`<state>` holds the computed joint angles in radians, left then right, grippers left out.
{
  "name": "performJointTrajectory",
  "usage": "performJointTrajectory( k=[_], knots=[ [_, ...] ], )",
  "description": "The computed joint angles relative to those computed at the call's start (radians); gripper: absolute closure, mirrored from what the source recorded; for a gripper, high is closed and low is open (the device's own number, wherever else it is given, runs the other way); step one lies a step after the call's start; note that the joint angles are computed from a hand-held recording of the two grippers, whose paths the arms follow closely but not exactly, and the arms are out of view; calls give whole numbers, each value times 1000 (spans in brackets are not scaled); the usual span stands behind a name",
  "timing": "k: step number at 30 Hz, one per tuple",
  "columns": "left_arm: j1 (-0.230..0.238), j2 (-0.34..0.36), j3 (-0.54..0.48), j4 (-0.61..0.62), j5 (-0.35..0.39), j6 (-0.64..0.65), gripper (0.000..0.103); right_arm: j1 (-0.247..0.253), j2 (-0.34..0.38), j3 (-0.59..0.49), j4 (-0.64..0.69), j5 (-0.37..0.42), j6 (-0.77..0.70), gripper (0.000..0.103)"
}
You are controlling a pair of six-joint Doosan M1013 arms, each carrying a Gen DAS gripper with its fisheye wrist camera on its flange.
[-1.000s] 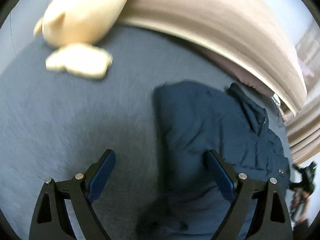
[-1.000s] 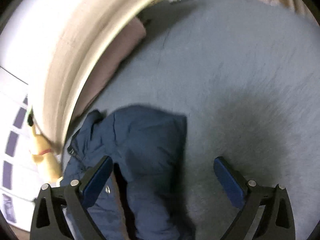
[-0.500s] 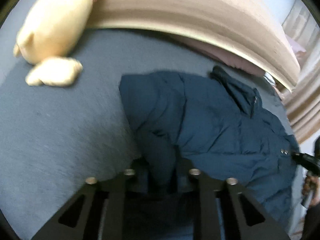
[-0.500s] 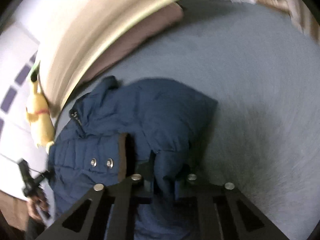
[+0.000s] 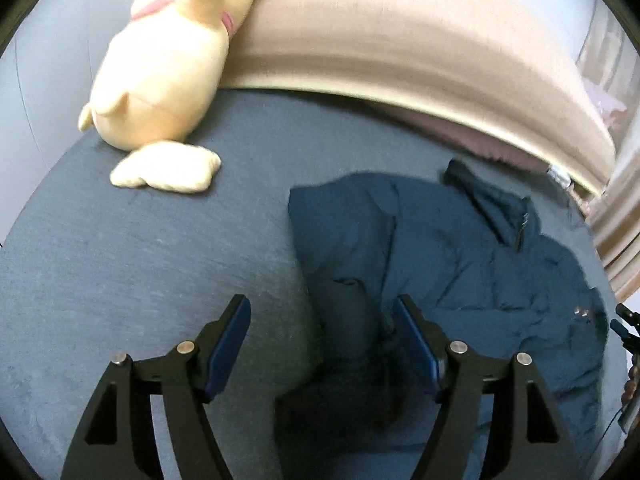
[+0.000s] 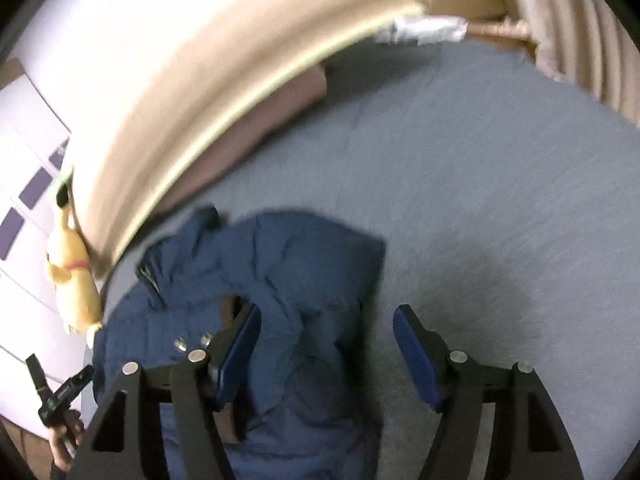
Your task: Fold large clothes
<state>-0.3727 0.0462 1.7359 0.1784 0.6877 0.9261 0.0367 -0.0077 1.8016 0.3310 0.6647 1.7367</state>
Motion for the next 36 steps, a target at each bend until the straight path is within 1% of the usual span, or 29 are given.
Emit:
performJointTrajectory(
  k=[1, 3, 6, 7, 9, 10, 11, 12, 13, 14, 15, 16, 18, 19, 20, 21, 24, 27, 30, 32, 36],
  knots=[
    [-6, -8, 3, 19, -11, -18, 29, 9, -13, 2, 18, -11, -16, 30],
    [-24, -22, 13, 54, -34, -56, 29, 40, -21, -15, 49, -2, -60, 30],
    [-58, -23, 9, 70, -64, -55, 29, 100, -2, -43, 104, 25, -145, 30],
    [-73, -20, 7, 74, -66, -39, 28, 127, 10, -52, 89, 30, -150, 30],
    [-96, -7, -1, 65, -38, 2, 28, 175, 36, -68, 2, 48, -125, 30],
    [-107, 7, -6, 86, -18, -9, 28, 198, 53, -75, -76, 71, -73, 30],
    [-121, 32, -19, 115, 39, -15, 28, 224, 76, -86, -174, 104, -8, 30],
    [-130, 59, -31, 134, 98, -11, 28, 253, 105, -100, -284, 157, 52, 30],
    [-136, 73, -28, 157, 105, -9, 27, 268, 113, -93, -343, 181, 85, 29],
    [-153, 77, -17, 228, 97, -39, 26, 274, 114, -81, -357, 168, 85, 28],
    [-167, 82, -18, 276, 113, -61, 26, 280, 114, -75, -383, 156, 109, 28],
    [-173, 87, -26, 289, 132, -68, 26, 281, 115, -80, -389, 168, 127, 27],
    [-165, 90, -48, 247, 165, -52, 26, 290, 125, -98, -401, 186, 155, 26],
    [-161, 84, -50, 228, 166, -44, 27, 290, 120, -100, -401, 185, 162, 26],
    [-160, 71, -45, 219, 153, -36, 27, 290, 105, -94, -388, 165, 154, 26],
    [-166, 57, -36, 239, 141, -47, 27, 292, 90, -89, -385, 147, 151, 26],
    [-196, 20, -11, 322, 143, -101, 27, 297, 37, -57, -401, 111, 162, 25],
    [-219, -10, 2, 326, 143, -123, 27, 305, -21, -21, -406, 84, 193, 24],
    [-242, -38, 20, 335, 145, -141, 27, 318, -72, 11, -397, 71, 207, 22],
    [-255, -52, 31, 343, 150, -147, 26, 327, -103, 29, -390, 79, 204, 20],
    [-282, -79, 49, 351, 166, -172, 26, 338, -165, 76, -384, 94, 225, 19]
  ],
)
